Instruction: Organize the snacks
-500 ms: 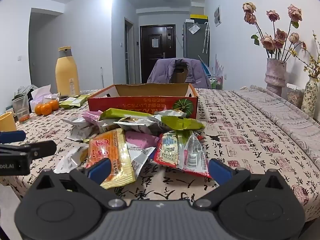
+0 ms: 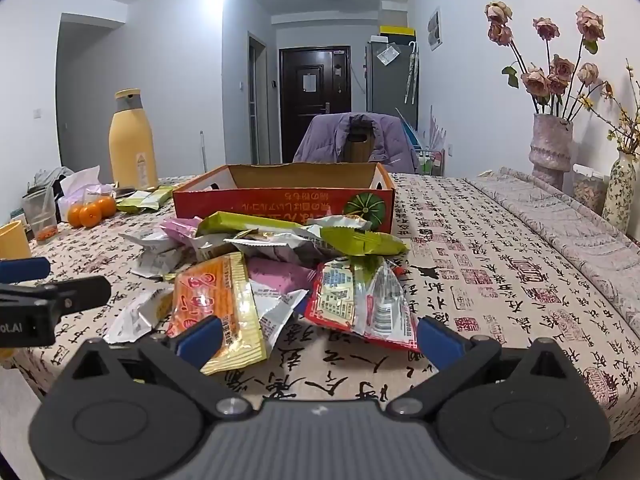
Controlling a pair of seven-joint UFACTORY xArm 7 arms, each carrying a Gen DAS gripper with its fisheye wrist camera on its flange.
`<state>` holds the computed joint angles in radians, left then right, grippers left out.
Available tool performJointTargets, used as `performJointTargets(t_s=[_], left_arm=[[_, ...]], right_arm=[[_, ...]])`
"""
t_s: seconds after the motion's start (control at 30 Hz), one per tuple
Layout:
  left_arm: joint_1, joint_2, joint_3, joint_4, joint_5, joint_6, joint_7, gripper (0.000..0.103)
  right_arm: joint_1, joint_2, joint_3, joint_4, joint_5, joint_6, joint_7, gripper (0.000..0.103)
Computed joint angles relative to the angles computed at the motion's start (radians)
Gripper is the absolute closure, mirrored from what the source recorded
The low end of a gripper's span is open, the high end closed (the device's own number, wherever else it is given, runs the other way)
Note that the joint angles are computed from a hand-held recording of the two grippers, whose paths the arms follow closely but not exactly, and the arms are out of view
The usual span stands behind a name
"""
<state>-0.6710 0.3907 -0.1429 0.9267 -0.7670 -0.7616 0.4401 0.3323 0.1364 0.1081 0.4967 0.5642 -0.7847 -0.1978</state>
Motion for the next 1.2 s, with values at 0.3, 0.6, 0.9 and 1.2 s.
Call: performJointTargets(t_s=[0.3,0.6,0.9,1.2], left_arm=[[0.001,-0.002,-0.002,-0.004,0.007,-0.009,-0.009,0.0],[0.0,-0.003,-0.003,-0.003,0.003,-0.011,-0.007,0.0],[0.003,-0.007,-0.005,-0.008,0.009,-0.012,-0.013,0.0],[0.005,-0.012,-0.007,-0.014,0.017,-0.014,-0.023,0.0]], right_arm=[[-0.003,-0.019,0.0,0.004,0.008,0.03,-0.014,0.0],[-0.006,-0.02,0.002,0.001,0.004,0.03,-0.011,0.0],[-0.002,-0.021,0.003,0.005,0.014,0.038,-0.019,0.0],[-0.002,-0.02,0.002,0.006,0.013,0.039,-0.019,0.0]])
